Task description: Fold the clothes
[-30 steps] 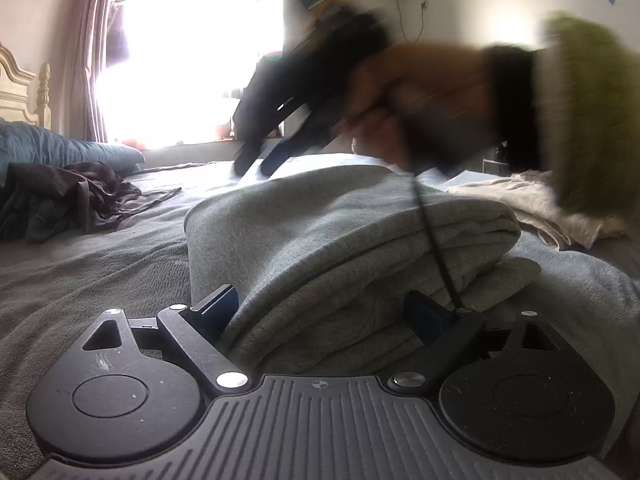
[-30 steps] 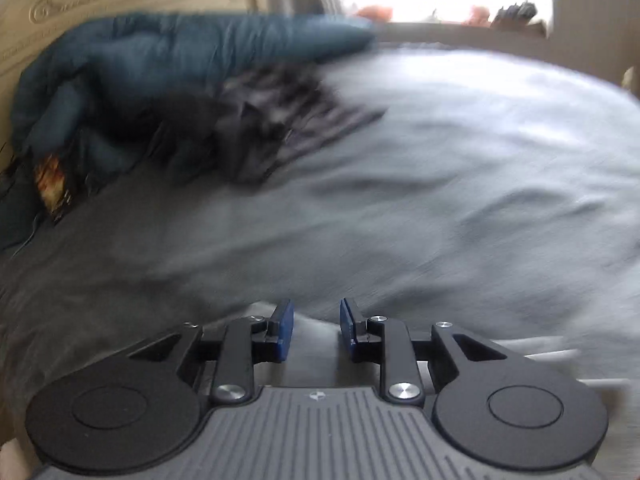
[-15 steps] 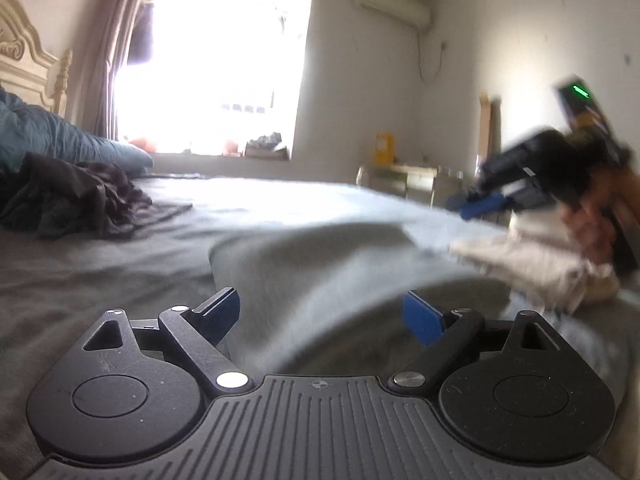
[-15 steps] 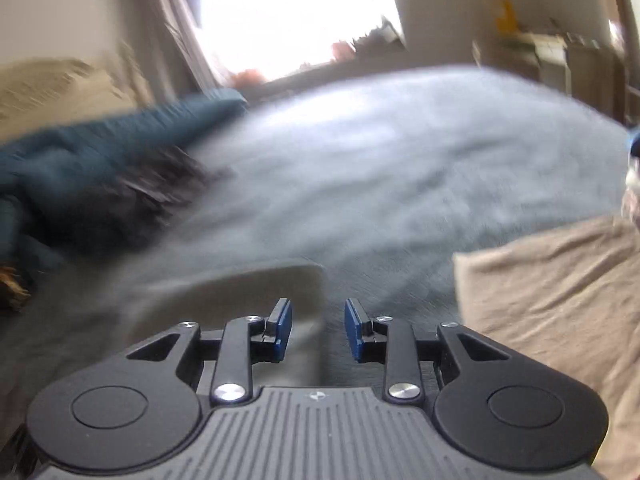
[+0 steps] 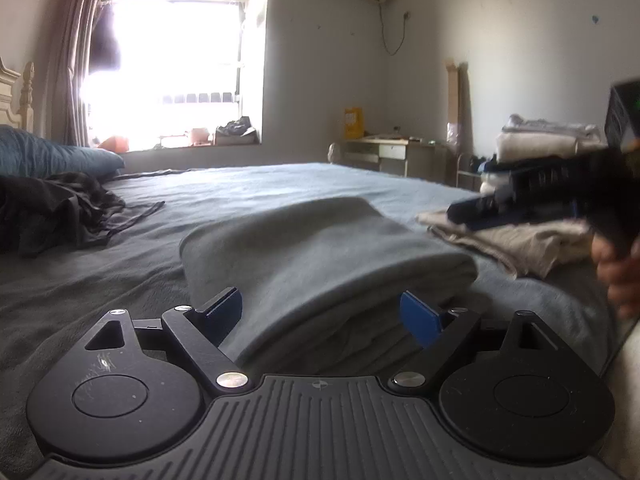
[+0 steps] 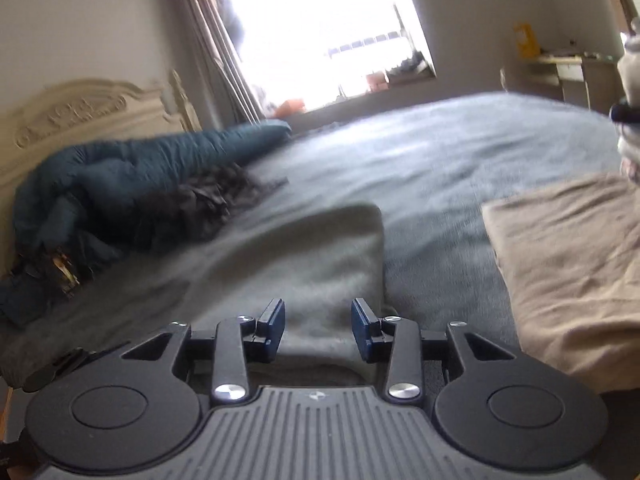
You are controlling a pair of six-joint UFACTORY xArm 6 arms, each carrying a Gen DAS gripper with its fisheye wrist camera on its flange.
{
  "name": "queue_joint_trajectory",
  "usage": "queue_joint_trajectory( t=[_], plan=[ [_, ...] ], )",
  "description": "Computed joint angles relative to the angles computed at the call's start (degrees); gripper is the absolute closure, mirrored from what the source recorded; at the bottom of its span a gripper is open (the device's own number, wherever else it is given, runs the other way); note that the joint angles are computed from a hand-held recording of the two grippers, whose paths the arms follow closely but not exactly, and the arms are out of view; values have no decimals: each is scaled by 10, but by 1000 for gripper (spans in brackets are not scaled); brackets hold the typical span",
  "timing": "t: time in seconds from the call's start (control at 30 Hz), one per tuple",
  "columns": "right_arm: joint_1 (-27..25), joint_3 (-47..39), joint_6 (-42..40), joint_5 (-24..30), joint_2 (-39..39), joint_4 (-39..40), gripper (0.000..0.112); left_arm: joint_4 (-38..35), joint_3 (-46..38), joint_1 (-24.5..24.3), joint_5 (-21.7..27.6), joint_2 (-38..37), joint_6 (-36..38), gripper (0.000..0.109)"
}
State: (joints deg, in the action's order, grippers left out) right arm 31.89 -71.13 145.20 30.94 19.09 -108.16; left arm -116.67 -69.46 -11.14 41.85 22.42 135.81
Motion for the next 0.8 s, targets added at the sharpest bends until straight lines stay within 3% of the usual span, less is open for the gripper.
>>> queue_joint_trajectory(
  t=[0.1, 0.2, 0.37, 0.53, 0.67, 0.8],
  plan=[
    [-8, -30, -62, -37, 52, 62, 73, 39, -31, -30, -63, 22, -44, 22],
    [3, -12, -63, -27, 42, 82, 73, 1, -22, -47, -111, 10, -1, 22],
    [25, 76, 64, -19, -28, 69, 72, 32, 13, -32, -98, -35, -76, 22],
    [27, 120, 194, -8, -57, 24, 71, 76, 5, -62, -177, -47, -168, 21],
    [32, 113, 142, -6, -51, 61, 69, 119, 2, -82, -235, -45, -243, 20],
    [46, 90, 31, 2, -36, 132, 57, 165, 2, -98, -288, -37, -305, 18]
  ],
)
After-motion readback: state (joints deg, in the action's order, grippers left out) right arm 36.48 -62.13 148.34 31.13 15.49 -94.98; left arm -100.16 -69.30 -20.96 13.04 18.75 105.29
